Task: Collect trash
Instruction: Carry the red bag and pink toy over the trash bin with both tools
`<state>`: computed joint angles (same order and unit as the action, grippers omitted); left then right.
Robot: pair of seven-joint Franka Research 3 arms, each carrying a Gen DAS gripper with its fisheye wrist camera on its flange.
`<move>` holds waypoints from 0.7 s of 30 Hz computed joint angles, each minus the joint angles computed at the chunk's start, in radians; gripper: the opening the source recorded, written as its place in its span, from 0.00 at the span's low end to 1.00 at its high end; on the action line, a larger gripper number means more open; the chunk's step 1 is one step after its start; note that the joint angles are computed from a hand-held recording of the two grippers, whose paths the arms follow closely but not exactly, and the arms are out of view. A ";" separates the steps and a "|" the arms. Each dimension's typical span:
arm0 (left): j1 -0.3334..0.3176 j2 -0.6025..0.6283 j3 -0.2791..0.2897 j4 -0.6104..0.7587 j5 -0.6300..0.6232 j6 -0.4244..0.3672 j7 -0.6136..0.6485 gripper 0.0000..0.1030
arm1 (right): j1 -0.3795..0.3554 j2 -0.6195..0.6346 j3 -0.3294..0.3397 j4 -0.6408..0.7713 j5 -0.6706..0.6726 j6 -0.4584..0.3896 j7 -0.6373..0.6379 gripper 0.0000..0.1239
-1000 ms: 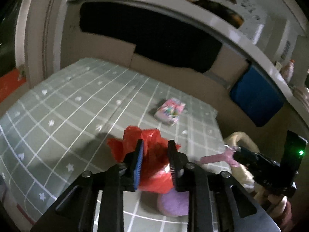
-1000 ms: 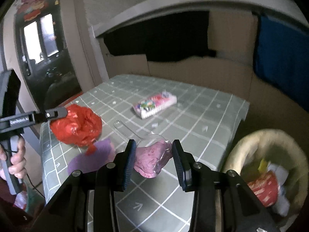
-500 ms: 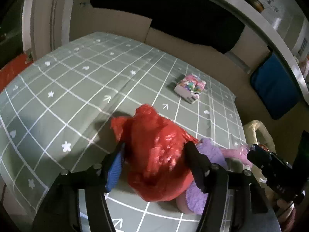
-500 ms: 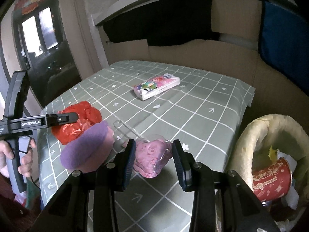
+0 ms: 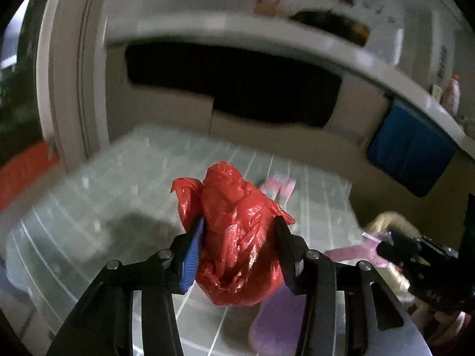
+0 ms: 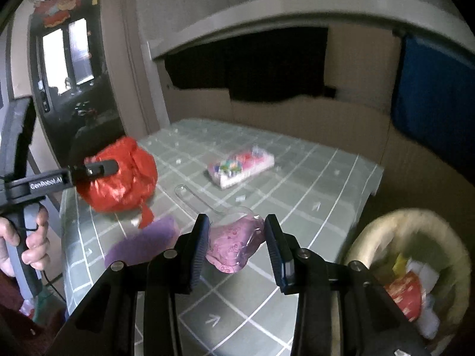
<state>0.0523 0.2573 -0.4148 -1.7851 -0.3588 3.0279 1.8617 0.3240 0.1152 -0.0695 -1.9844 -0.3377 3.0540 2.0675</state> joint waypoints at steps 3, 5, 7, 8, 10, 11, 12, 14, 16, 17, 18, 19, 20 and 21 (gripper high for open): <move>0.011 -0.019 -0.051 -0.007 0.009 0.102 0.050 0.45 | 0.025 -0.020 -0.046 0.016 -0.125 0.006 0.094 0.29; 0.081 -0.022 -0.160 -0.006 -0.010 0.149 0.113 0.45 | 0.020 -0.037 -0.062 0.028 -0.232 0.005 0.180 0.29; 0.158 -0.012 -0.270 0.007 -0.022 0.158 0.152 0.45 | 0.007 -0.062 -0.073 0.034 -0.355 0.006 0.288 0.29; 0.190 -0.003 -0.322 0.018 -0.024 0.156 0.170 0.45 | -0.002 -0.075 -0.074 0.034 -0.415 0.005 0.341 0.29; 0.222 0.017 -0.387 0.039 -0.016 0.146 0.189 0.45 | -0.029 -0.107 -0.070 0.030 -0.544 -0.004 0.451 0.29; 0.234 0.027 -0.411 0.048 -0.010 0.141 0.197 0.45 | -0.044 -0.123 -0.063 0.026 -0.593 -0.011 0.493 0.29; 0.242 0.040 -0.435 0.059 -0.005 0.134 0.204 0.45 | -0.061 -0.137 -0.053 0.020 -0.630 -0.018 0.525 0.29; 0.241 0.066 -0.464 0.087 0.007 0.106 0.210 0.45 | -0.098 -0.172 -0.034 0.001 -0.707 -0.030 0.592 0.29; 0.217 0.088 -0.472 0.118 0.011 0.062 0.214 0.45 | -0.139 -0.208 -0.010 -0.024 -0.780 -0.048 0.660 0.29; 0.199 0.095 -0.463 0.132 0.007 0.043 0.218 0.45 | -0.158 -0.223 0.001 -0.036 -0.801 -0.054 0.681 0.29; 0.172 0.110 -0.451 0.154 0.007 0.016 0.221 0.45 | -0.175 -0.237 0.011 -0.049 -0.808 -0.058 0.690 0.29; 0.140 0.124 -0.436 0.173 0.008 -0.007 0.222 0.45 | -0.193 -0.254 0.019 -0.064 -0.818 -0.060 0.703 0.29; 0.115 0.137 -0.422 0.191 0.007 -0.028 0.227 0.45 | -0.214 -0.271 0.029 -0.081 -0.832 -0.066 0.722 0.29; 0.099 0.142 -0.414 0.198 0.000 -0.039 0.235 0.45 | -0.233 -0.288 0.037 -0.098 -0.838 -0.072 0.732 0.29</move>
